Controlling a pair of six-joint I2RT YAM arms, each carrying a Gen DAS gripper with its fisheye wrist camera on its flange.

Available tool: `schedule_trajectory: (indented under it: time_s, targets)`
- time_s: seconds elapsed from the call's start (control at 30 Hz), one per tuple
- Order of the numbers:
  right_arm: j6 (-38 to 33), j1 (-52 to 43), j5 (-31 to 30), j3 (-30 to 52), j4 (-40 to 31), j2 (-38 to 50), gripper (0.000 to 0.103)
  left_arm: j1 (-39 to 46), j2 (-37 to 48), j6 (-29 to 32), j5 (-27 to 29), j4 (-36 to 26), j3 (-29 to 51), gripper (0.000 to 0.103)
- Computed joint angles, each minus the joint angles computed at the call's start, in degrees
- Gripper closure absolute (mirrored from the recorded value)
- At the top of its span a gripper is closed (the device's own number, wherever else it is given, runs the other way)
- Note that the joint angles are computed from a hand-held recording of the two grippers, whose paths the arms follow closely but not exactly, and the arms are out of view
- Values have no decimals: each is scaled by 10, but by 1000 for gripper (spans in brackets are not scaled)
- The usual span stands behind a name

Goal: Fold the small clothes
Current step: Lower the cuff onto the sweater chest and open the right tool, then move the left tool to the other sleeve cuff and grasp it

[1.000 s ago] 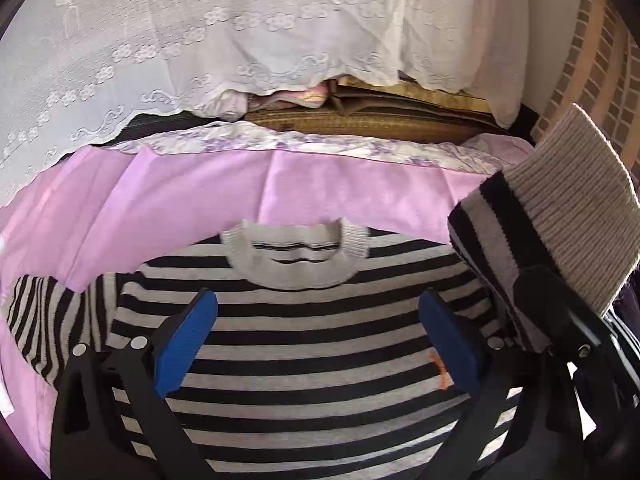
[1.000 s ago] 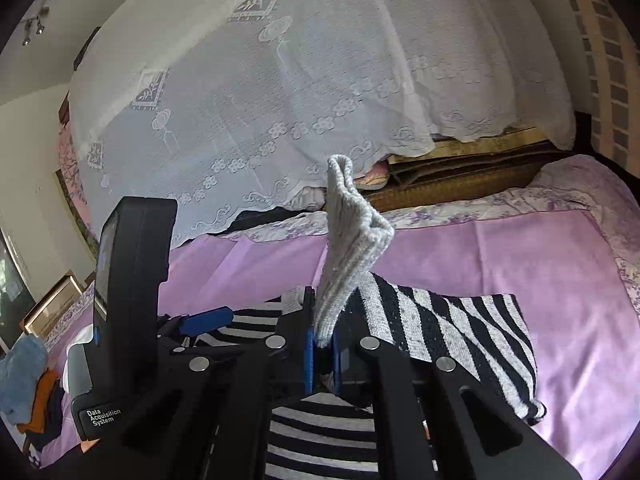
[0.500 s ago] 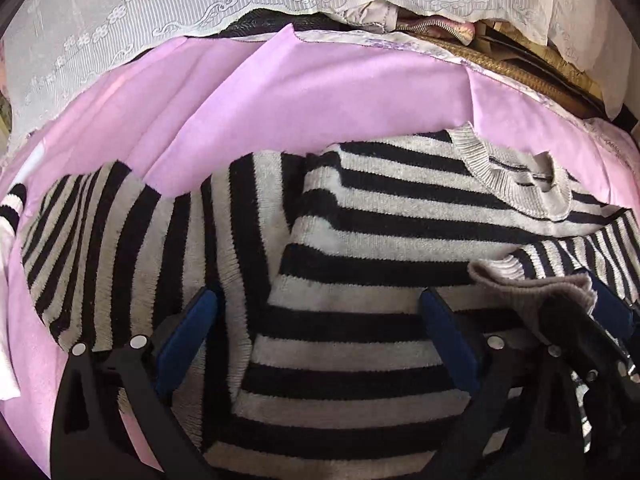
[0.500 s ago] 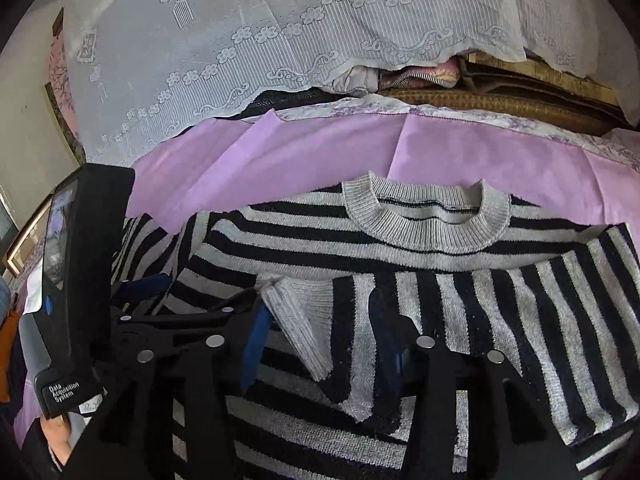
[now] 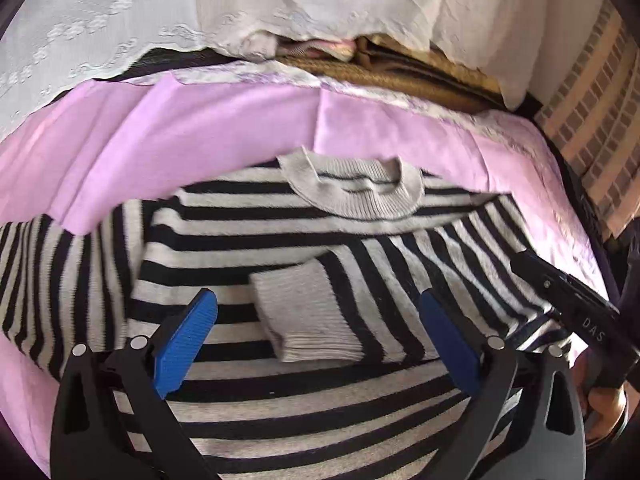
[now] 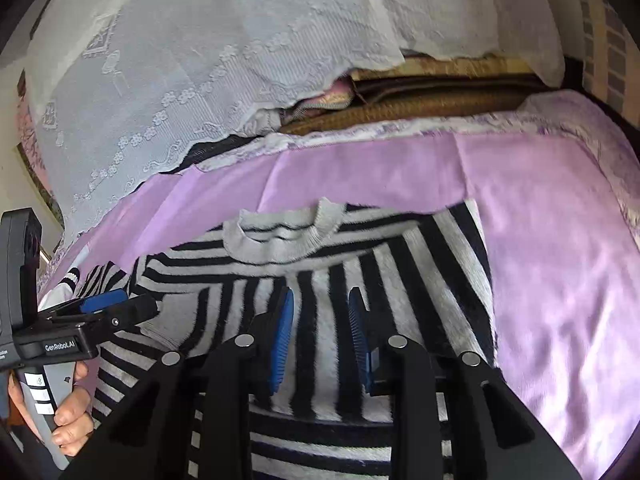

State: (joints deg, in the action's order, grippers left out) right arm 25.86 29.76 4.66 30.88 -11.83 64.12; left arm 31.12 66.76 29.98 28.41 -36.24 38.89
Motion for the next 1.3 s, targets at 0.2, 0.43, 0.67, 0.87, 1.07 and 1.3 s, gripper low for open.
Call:
schedule_trajectory:
  time_s: [0.2,0.43,0.67,0.87,1.07,1.3]
  targets:
    - [-35,-191,-174,-60,37,13,103,-75,68,-54,-120,117,-41,4]
    - [-19,-122,-88,13,17,7,96,-33,61,-73,-58,59,14,5]
    - [18,-230,-196,39,172,217,103,-103,101,-98,-150,186,-43,4]
    - [15,-235,-208,-49,125,20,85,-40,26,-68,-95,159,-66,5]
    - [4,-116,-110,-86,-1,-128,69,-7,-32,14,-49,79,-76,5]
    - [8,-43,-29,-137,34,-115,66,-1,2,19,-70,77,-74,4]
